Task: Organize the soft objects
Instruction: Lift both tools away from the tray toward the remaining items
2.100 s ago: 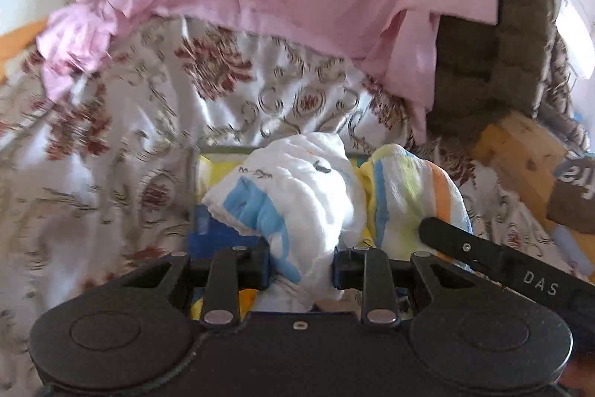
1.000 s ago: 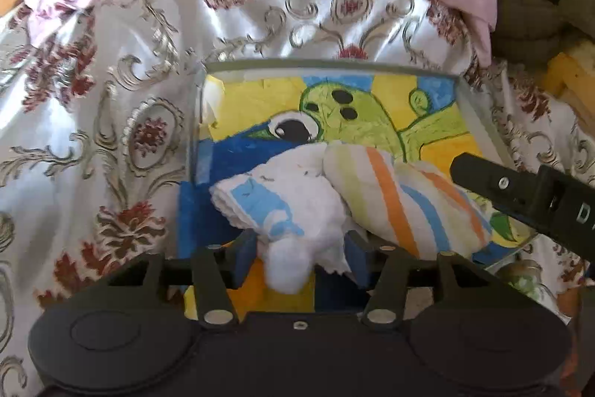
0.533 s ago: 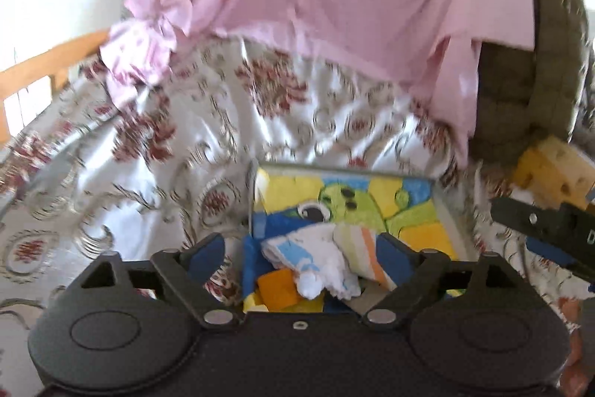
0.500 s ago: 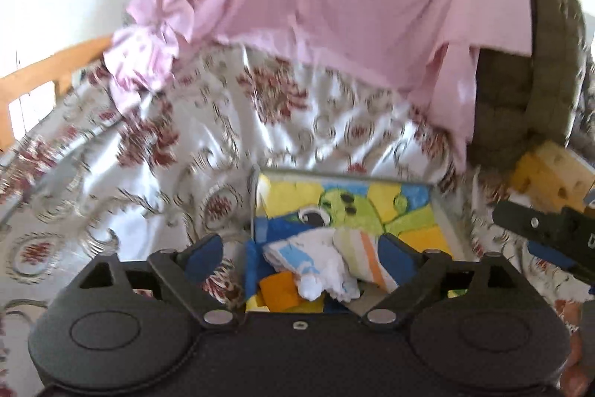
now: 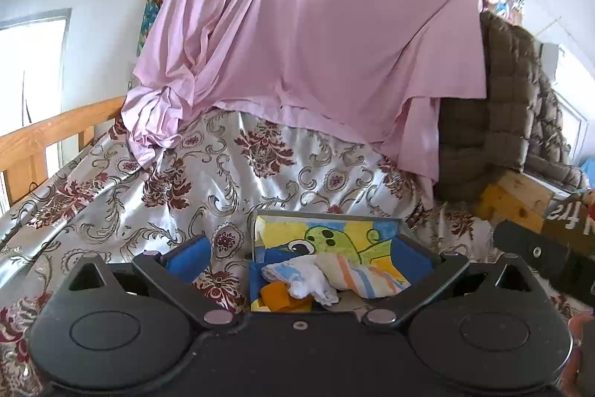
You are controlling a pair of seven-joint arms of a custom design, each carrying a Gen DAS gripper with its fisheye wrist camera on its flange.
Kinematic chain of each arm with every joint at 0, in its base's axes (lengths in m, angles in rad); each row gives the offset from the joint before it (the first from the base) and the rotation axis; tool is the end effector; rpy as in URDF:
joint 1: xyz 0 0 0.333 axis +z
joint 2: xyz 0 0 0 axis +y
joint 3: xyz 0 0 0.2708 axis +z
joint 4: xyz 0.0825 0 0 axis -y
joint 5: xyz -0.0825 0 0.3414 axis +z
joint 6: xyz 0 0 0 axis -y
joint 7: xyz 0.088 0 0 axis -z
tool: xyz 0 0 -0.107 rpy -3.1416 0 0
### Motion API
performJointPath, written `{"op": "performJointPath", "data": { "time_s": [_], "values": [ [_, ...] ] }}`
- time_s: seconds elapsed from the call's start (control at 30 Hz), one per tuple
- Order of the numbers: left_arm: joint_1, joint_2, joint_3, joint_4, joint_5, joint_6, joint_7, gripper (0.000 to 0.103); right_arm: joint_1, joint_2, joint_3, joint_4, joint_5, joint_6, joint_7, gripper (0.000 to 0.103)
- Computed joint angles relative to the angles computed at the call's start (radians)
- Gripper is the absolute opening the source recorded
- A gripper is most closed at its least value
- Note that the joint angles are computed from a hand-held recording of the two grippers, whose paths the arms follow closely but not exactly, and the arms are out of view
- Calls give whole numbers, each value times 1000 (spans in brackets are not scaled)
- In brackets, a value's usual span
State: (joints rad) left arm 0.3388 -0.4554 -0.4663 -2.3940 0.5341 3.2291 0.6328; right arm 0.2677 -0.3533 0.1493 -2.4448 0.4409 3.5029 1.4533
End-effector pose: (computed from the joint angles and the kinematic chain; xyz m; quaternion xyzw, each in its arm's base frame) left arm 0.4269 -0.1364 0.5757 -0.6177 0.5329 -0.4608 0.3494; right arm 0.4153 0.1373 0.5780 -0.5513 0.5365 -0.3367 0.5430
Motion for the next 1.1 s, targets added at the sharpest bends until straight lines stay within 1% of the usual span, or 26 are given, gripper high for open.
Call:
{"op": "performJointPath", "data": {
  "time_s": [0.07,0.1,0.17,0.23,0.3,0.37,0.47,0.5,0.57,0.63,0.7,0.73,0.8,0.87,0.93,1.0,1.1],
  "values": [
    [-28,-48,26,-48,-7,16,-2,102,-36,-41,67,-50,36,52,-27,103],
    [-42,-71,38,-71,-15,23,-2,102,-51,-63,99,-70,57,63,-46,103],
    [-50,-119,44,-114,-34,32,-5,102,-85,-104,166,-106,115,80,-80,103],
    [-65,-164,58,-158,-53,42,-1,102,-88,-136,198,-138,152,97,-103,103],
    [-79,-201,71,-196,-70,45,10,102,-132,-170,271,-159,225,89,-138,103],
    [-101,-234,90,-233,-81,36,28,102,-156,-201,324,-184,284,90,-157,103],
    [-118,-294,103,-294,-88,24,54,102,-146,-230,347,-218,326,102,-170,103],
    [-123,-318,106,-315,-90,18,61,102,-159,-244,371,-225,354,98,-178,103],
    [-143,-354,122,-350,-95,4,77,102,-191,-266,424,-236,408,100,-194,103],
    [-184,-390,160,-388,-99,-12,101,102,-236,-290,492,-241,477,101,-222,103],
    [-208,-424,179,-417,-104,-29,120,102,-276,-318,549,-243,542,86,-256,103],
    [-221,-443,190,-434,-108,-40,127,102,-282,-335,565,-250,563,75,-272,103],
    [-249,-472,216,-462,-116,-59,145,102,-272,-363,569,-269,577,56,-286,103],
    [-275,-499,240,-488,-126,-80,160,102,-227,-388,537,-302,554,35,-280,103],
    [-325,-515,283,-506,-140,-121,188,102,-224,-424,540,-323,547,-8,-262,103],
    [-374,-524,329,-516,-159,-166,222,102,-242,-477,563,-344,553,-78,-240,103],
    [-399,-538,354,-529,-191,-223,246,102,-280,-560,593,-367,547,-213,-191,103]
  ]
}}
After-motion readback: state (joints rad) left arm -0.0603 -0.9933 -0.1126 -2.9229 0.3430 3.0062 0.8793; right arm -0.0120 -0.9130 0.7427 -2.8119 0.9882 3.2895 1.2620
